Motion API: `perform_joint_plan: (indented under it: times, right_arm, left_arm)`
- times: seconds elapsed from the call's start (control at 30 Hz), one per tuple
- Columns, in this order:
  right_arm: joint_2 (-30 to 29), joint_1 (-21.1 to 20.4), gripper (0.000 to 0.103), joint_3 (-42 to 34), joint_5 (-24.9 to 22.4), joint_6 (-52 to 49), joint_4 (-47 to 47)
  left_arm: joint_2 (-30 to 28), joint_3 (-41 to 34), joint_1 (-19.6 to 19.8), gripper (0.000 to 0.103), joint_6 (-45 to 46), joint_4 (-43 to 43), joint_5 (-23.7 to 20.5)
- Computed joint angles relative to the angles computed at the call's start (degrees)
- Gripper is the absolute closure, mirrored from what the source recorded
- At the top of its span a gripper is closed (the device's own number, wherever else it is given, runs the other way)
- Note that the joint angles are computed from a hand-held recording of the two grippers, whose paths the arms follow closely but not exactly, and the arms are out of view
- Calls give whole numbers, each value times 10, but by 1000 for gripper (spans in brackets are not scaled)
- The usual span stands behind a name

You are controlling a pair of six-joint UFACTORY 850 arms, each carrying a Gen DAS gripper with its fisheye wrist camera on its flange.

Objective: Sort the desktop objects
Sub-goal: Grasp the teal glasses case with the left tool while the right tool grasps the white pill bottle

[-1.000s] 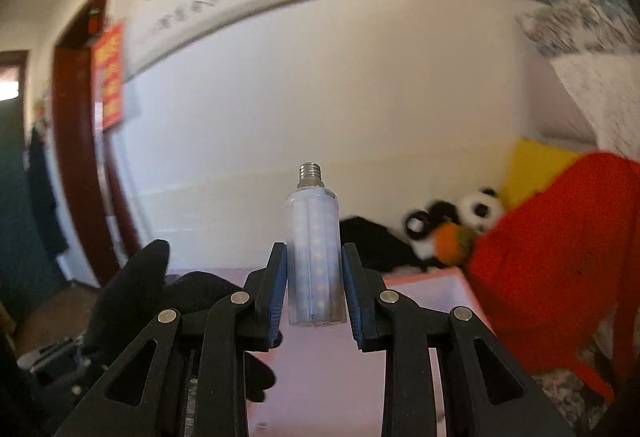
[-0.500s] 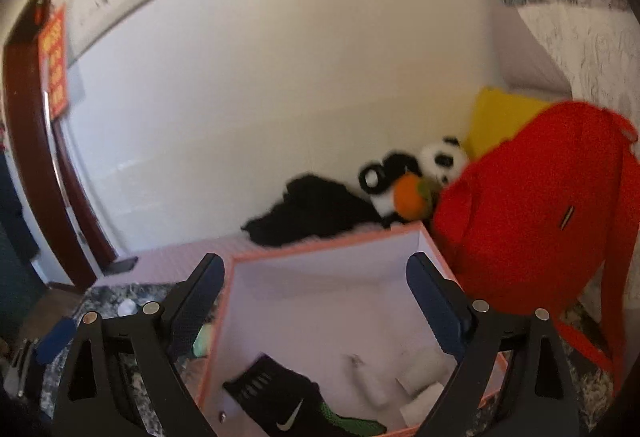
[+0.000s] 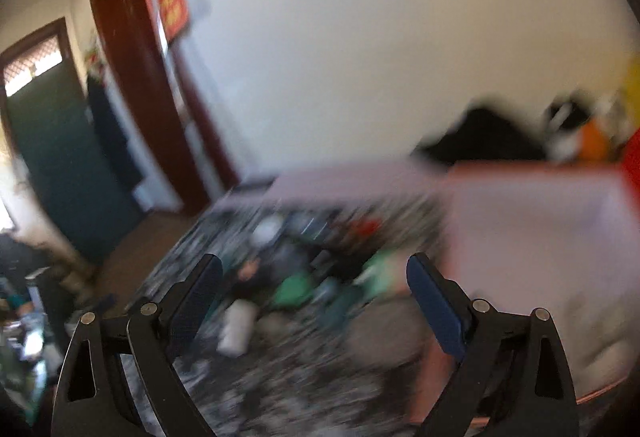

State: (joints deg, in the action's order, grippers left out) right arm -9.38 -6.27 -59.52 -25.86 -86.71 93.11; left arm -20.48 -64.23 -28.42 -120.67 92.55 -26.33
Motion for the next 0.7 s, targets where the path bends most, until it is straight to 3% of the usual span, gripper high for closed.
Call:
perform_joint_plan:
  times: [0.13, 0.27, 0.33, 0.43, 0.5, 0.53, 0.6, 0.7]
  right_arm:
    - [-110, 56, 9, -56, -40, 180, -123]
    - [-184, 93, 11, -96, -66, 251, -142]
    - [-208, 112, 11, -112, -37, 255, -131]
    - [-237, 144, 11, -136, 9, 259, -126]
    - [-257, 159, 15, -156, 42, 309, -170]
    - [-268, 165, 19, -167, 53, 337, -205]
    - [-276, 171, 57, -176, 68, 349, -246]
    - [-280, 167, 57, -178, 66, 334, -247]
  left_arm:
    - [-31, -11, 39, 2, 69, -39, 38]
    - [-67, -39, 56, 2, 108, -38, 63]
    - [-89, -62, 62, 1, 141, -50, 72]
    - [-128, -110, 68, 3, 253, -144, 75]
    - [-156, -138, 73, 3, 322, -206, 73]
    - [-165, -148, 78, 3, 358, -239, 93]
    - [-184, -168, 79, 3, 413, -288, 97]
    - [-213, -203, 76, 3, 446, -310, 80]
